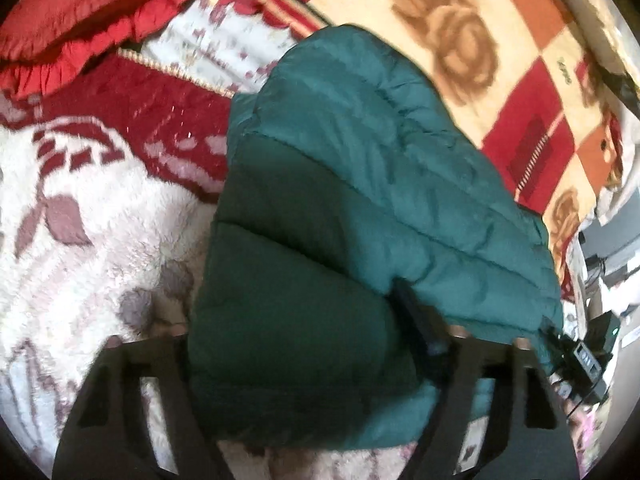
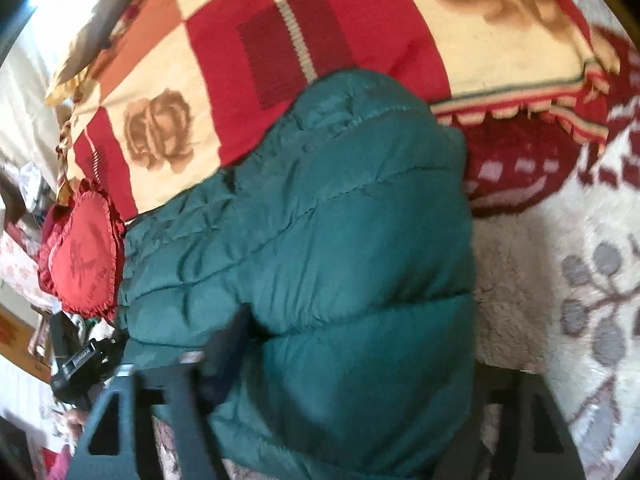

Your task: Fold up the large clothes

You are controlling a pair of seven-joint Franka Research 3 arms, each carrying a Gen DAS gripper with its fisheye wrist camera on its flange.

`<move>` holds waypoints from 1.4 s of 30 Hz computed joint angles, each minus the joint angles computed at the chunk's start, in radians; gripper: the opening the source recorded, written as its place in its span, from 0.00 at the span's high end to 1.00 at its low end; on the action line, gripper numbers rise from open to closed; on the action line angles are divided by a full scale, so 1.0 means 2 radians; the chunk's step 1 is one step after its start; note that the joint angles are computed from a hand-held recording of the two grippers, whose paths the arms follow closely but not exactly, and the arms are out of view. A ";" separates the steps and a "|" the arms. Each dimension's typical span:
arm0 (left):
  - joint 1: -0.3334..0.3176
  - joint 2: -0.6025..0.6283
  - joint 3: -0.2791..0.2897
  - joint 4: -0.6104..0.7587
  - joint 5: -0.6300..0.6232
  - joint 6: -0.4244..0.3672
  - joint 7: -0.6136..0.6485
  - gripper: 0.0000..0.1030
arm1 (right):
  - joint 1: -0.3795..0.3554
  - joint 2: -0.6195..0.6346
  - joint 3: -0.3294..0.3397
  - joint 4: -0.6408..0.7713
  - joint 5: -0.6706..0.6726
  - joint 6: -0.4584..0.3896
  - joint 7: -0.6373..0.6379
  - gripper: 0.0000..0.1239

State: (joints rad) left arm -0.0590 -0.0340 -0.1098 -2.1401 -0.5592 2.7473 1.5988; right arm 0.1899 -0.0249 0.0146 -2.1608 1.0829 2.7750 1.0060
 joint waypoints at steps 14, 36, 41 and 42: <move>-0.045 -0.187 0.061 -0.128 -0.045 -0.070 0.062 0.56 | 0.043 -0.177 -0.019 -0.130 0.002 -0.024 0.019 0.67; 0.004 -0.359 -0.023 -0.277 0.232 -0.057 -0.204 0.30 | -0.075 -0.347 0.097 -0.279 -0.360 -0.007 0.355 0.33; 0.010 -0.410 -0.060 -0.302 0.289 -0.049 -0.269 0.30 | -0.065 -0.398 0.119 -0.300 -0.401 0.012 0.403 0.31; 0.010 -0.412 -0.064 -0.300 0.298 -0.049 -0.278 0.30 | -0.062 -0.406 0.126 -0.302 -0.408 0.013 0.413 0.30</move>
